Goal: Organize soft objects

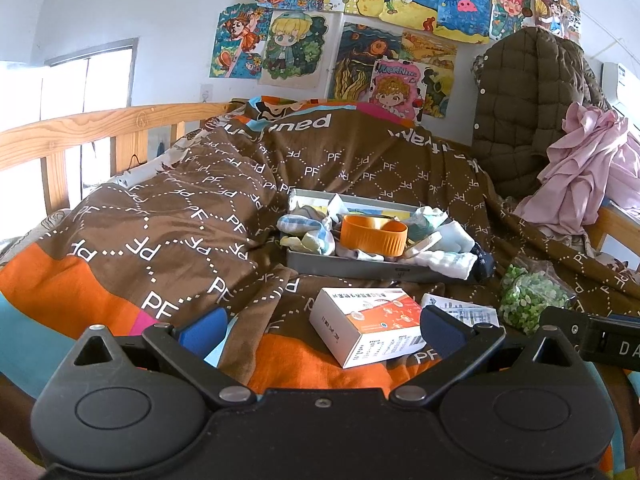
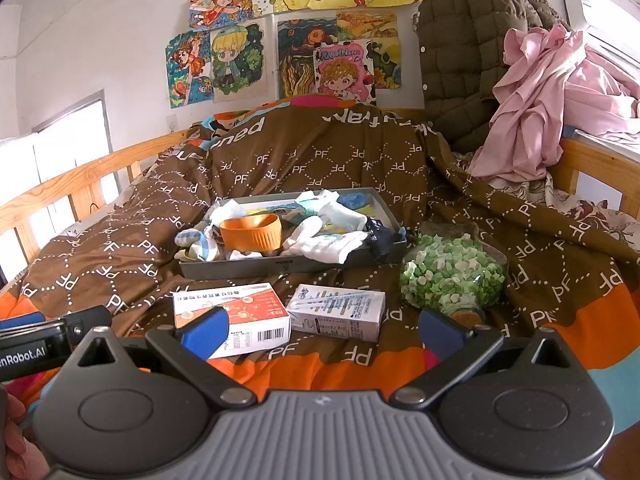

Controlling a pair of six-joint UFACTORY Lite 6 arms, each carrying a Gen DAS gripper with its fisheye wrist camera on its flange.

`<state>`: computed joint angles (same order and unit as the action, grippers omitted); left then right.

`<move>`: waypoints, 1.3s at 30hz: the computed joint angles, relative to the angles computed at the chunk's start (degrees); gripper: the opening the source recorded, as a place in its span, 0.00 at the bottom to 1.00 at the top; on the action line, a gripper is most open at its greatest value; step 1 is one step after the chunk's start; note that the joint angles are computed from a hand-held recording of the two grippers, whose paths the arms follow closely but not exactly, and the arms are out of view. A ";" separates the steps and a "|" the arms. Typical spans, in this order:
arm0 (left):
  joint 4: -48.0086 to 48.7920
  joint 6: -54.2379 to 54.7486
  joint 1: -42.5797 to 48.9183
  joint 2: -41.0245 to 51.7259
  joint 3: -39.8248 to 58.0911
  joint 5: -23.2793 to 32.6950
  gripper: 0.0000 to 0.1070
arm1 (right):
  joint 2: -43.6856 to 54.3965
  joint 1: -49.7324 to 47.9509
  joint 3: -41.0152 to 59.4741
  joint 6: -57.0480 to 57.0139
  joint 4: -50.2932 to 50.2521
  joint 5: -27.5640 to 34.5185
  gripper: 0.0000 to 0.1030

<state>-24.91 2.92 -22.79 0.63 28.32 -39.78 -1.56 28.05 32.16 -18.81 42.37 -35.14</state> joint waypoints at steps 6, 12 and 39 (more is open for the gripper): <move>0.00 0.00 0.00 0.00 0.00 0.00 0.96 | -0.05 0.11 0.03 -0.22 0.29 0.04 1.00; -0.09 0.11 -0.01 0.00 0.03 0.05 0.96 | -0.04 0.18 0.09 -0.40 0.50 0.08 1.00; -0.44 0.41 -0.17 -0.44 -0.15 0.22 0.96 | 1.15 0.47 0.18 0.51 0.00 -0.61 1.00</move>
